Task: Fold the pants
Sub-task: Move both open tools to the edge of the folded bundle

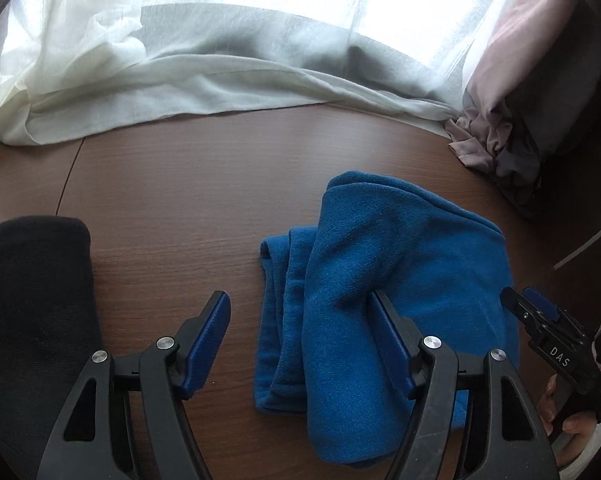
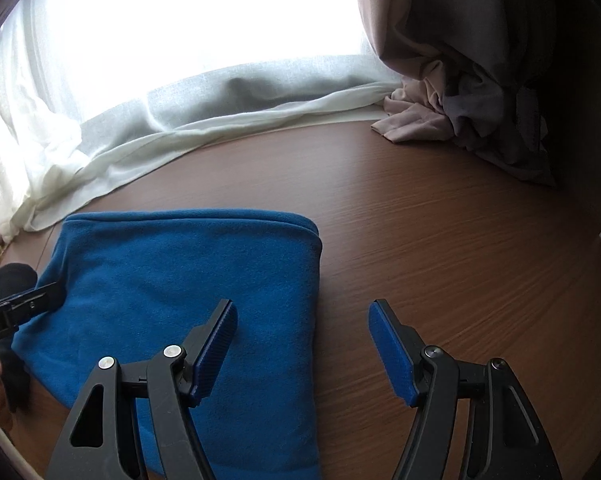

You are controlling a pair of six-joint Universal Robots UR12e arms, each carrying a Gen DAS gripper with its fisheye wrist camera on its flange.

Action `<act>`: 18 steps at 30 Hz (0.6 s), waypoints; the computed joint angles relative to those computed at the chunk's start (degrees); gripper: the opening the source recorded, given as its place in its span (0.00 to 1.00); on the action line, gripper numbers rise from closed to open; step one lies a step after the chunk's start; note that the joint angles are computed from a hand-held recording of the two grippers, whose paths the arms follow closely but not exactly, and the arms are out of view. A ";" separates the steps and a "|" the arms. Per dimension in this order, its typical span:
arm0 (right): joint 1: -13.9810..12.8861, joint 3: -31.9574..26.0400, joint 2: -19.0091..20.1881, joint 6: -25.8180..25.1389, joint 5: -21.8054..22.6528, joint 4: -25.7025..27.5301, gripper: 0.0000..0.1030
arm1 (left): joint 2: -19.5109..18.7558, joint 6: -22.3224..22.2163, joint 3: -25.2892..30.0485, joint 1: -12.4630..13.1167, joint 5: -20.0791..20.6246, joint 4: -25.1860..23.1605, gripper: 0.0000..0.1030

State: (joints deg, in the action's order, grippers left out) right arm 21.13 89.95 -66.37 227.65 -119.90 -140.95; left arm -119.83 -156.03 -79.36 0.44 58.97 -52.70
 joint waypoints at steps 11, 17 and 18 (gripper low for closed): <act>0.35 -0.71 1.12 -1.08 -0.03 1.00 0.66 | -1.59 -1.28 1.54 0.44 -1.35 -3.51 0.70; -0.28 0.07 1.22 -1.10 2.04 -0.98 0.66 | -1.57 3.19 2.81 0.36 -3.15 -7.22 0.51; -0.34 0.22 1.24 -1.25 2.27 -1.49 0.66 | -1.55 4.12 2.78 0.29 -3.19 -7.04 0.50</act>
